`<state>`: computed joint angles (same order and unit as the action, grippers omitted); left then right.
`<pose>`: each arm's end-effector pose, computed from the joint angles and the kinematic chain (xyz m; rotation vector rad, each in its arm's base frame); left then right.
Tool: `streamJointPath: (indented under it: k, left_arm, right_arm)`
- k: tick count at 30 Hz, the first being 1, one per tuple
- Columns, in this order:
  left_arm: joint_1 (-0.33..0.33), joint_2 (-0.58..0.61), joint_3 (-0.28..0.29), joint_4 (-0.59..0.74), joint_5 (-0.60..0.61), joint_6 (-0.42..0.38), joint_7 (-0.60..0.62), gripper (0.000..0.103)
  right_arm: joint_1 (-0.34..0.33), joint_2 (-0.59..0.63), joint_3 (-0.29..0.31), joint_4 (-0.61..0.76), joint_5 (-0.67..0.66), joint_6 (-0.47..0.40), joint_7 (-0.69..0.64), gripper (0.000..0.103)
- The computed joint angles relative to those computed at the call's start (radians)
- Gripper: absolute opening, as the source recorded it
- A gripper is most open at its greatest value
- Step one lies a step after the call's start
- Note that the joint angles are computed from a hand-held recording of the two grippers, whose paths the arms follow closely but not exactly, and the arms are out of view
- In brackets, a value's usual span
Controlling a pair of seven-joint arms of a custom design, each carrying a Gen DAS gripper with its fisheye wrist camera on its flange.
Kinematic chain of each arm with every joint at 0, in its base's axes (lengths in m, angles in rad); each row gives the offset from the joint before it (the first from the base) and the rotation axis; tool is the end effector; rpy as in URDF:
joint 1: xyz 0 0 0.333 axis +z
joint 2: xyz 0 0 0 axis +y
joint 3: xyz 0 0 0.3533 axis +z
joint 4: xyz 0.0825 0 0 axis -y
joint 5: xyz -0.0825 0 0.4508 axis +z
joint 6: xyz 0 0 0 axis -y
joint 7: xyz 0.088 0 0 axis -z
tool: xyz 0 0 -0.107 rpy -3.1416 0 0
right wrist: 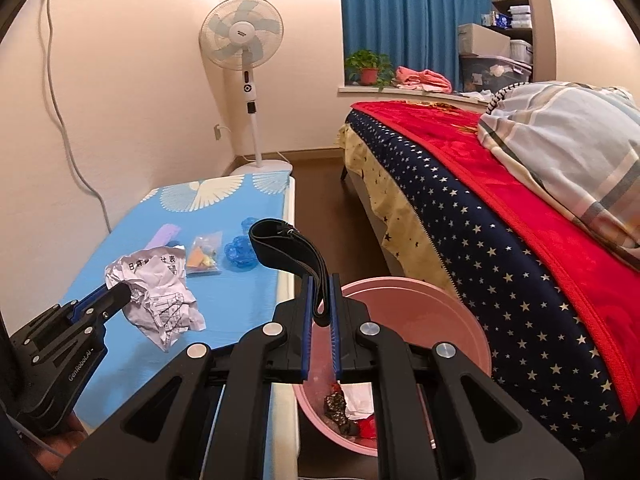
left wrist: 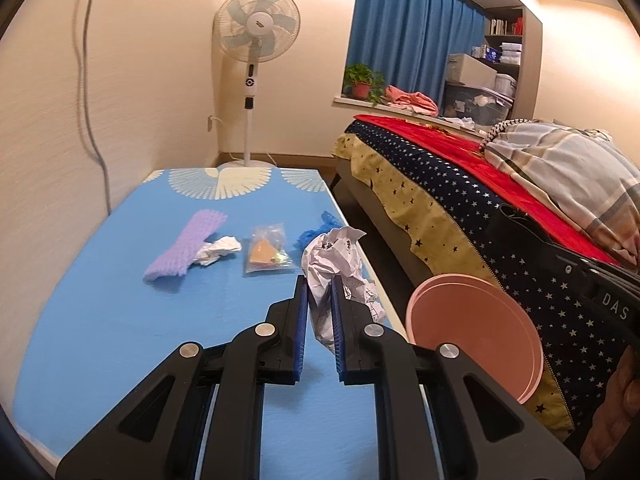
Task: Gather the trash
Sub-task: 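Carry the crumpled paper and black band over the pink bin with both tools, then open the right tool to drop the black band while the left tool releases the paper into the bin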
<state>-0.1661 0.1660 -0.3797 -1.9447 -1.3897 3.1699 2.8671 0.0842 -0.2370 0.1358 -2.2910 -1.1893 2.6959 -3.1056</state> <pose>0.6207 -0.2586 0.4692 -1.3325 2.0019 -1.2563 0.5391 0.1557 0.5056 -1.2635 1.9624 -0.9691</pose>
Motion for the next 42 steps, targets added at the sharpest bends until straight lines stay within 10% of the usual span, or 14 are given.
streamJointPath:
  k: [42]
  left_arm:
    - [0.112,0.189,-0.247,0.081,0.552,-0.026,-0.369,0.011]
  right_arm:
    - [-0.004,-0.024,-0.015,-0.041,0.011,-0.321,0.106,0.008]
